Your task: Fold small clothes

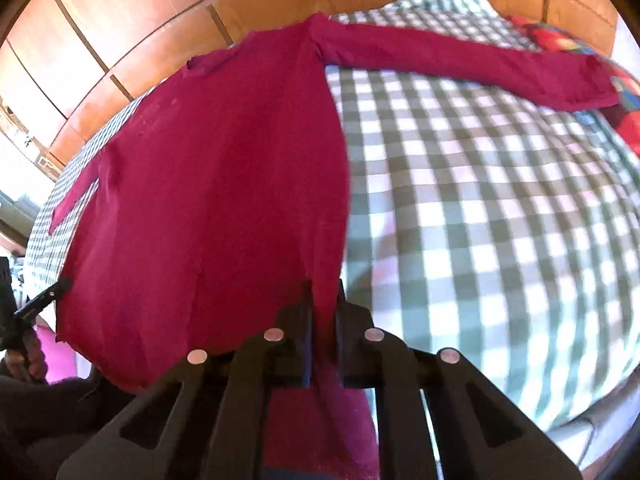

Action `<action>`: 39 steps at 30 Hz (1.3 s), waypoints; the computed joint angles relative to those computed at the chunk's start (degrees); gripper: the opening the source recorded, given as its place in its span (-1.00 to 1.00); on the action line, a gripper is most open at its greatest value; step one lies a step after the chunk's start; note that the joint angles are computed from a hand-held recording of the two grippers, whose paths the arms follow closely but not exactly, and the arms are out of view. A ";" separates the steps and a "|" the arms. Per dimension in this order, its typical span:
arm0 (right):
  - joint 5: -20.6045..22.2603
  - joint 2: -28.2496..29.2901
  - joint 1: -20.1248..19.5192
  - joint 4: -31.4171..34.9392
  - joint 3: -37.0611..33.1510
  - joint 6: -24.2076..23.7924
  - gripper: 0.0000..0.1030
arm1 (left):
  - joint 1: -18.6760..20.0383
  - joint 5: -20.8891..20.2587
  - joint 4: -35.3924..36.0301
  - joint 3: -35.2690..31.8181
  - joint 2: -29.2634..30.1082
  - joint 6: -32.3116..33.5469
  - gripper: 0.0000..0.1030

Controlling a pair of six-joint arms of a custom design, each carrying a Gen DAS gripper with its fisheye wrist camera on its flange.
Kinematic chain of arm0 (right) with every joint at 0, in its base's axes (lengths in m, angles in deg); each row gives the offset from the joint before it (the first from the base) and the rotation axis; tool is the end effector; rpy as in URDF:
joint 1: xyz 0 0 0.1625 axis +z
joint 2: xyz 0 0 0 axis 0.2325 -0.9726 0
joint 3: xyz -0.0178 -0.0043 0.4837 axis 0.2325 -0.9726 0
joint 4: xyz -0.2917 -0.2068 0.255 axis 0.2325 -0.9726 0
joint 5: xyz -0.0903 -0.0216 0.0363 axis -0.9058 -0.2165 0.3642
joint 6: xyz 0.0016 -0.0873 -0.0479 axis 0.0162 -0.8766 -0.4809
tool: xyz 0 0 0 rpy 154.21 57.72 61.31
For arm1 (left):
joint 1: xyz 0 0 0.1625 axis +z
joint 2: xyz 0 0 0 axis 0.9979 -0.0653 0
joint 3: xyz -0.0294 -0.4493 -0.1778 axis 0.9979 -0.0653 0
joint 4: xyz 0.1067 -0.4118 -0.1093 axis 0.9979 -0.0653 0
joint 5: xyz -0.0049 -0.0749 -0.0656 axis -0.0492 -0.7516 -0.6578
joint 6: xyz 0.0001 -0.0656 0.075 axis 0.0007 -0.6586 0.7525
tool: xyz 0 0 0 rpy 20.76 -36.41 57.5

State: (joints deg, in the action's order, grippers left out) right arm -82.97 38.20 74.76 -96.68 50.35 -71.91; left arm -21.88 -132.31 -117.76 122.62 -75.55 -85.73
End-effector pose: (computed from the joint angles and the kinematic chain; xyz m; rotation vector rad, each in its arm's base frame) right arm 0.0705 -0.7109 0.1760 0.5274 -2.5043 0.4851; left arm -0.0759 -0.6301 0.1720 -0.1156 2.4353 -0.9715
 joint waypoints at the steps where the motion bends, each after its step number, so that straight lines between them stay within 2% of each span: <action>1: 0.48 -0.89 0.15 -1.39 1.10 -0.33 -0.89 | -0.07 -0.66 -0.91 0.65 -0.61 -0.04 -0.83; 4: 0.83 -2.22 0.02 -1.06 1.83 -0.19 -0.89 | 0.17 -3.57 -0.98 3.33 -3.03 -3.53 -0.84; 6: -0.86 -2.07 -0.58 1.50 1.68 0.67 -0.89 | 0.38 -3.64 0.88 3.70 -3.19 -4.99 -0.84; 8: -0.85 -1.92 -0.94 1.18 2.06 0.47 -0.86 | 0.26 -3.27 0.90 3.99 -3.04 -5.89 -0.82; 9: 0.61 -2.30 -1.26 2.15 1.84 1.93 -0.76 | 0.18 -3.45 0.85 3.94 -3.16 -6.35 -0.79; 10: 1.88 -2.54 -1.49 3.23 1.33 3.10 -0.61 | 0.04 -3.11 1.38 3.49 -3.37 -6.55 -0.57; 11: 2.97 -2.87 -1.70 3.10 1.20 3.62 -0.05 | -0.31 -1.93 1.40 3.13 -3.24 -6.43 -0.24; 12: 3.57 -3.11 -1.78 0.88 1.18 3.45 0.31 | -1.06 0.55 0.30 3.00 -3.02 -5.46 -0.08; 13: 3.50 -3.19 -1.84 -0.36 0.88 3.27 0.32 | -1.50 2.02 -1.29 2.80 -2.67 -3.89 0.15; 17: 4.21 -3.01 -3.47 -3.72 -3.85 10.16 0.43 | -2.12 6.15 -5.77 -0.92 -0.36 3.76 0.18; 19: 3.69 -1.99 -4.60 -4.72 -7.66 15.22 0.43 | -1.91 5.96 -7.20 -3.43 0.90 6.82 0.18; 22: 5.25 0.18 -6.82 -3.56 -15.26 26.00 0.39 | -1.34 3.33 -6.09 -7.67 3.14 8.56 0.18; 24: 5.75 2.16 -7.50 -2.32 -20.33 29.99 0.22 | -0.94 1.69 -3.92 -10.22 4.37 8.51 0.21; 27: 5.11 5.65 -7.56 -0.28 -27.55 32.61 0.06 | -0.55 -0.58 -0.01 -13.85 6.13 8.18 0.21; 29: 4.46 8.31 -7.42 1.76 -32.68 33.38 0.05 | -0.34 -1.27 2.43 -15.94 7.33 8.37 0.21; 33: 0.53 14.39 -7.19 5.09 -43.56 36.07 0.01 | -0.18 -0.41 4.42 -17.74 8.85 9.09 0.21; 35: 0.06 15.42 -7.59 5.31 -45.76 36.63 -0.02 | 0.13 -0.25 5.05 -18.11 9.16 9.08 0.21; 37: -1.71 17.26 -7.14 7.66 -49.89 36.13 -0.38 | 0.77 -0.81 6.72 -18.69 9.20 7.61 0.21; 38: -1.86 17.10 -7.04 8.34 -49.90 35.84 -0.87 | 1.00 -1.16 7.19 -18.79 9.12 7.09 0.23; 39: -2.26 17.65 -6.36 9.68 -51.52 34.29 -0.87 | 1.29 -1.58 8.01 -19.16 9.10 6.36 0.31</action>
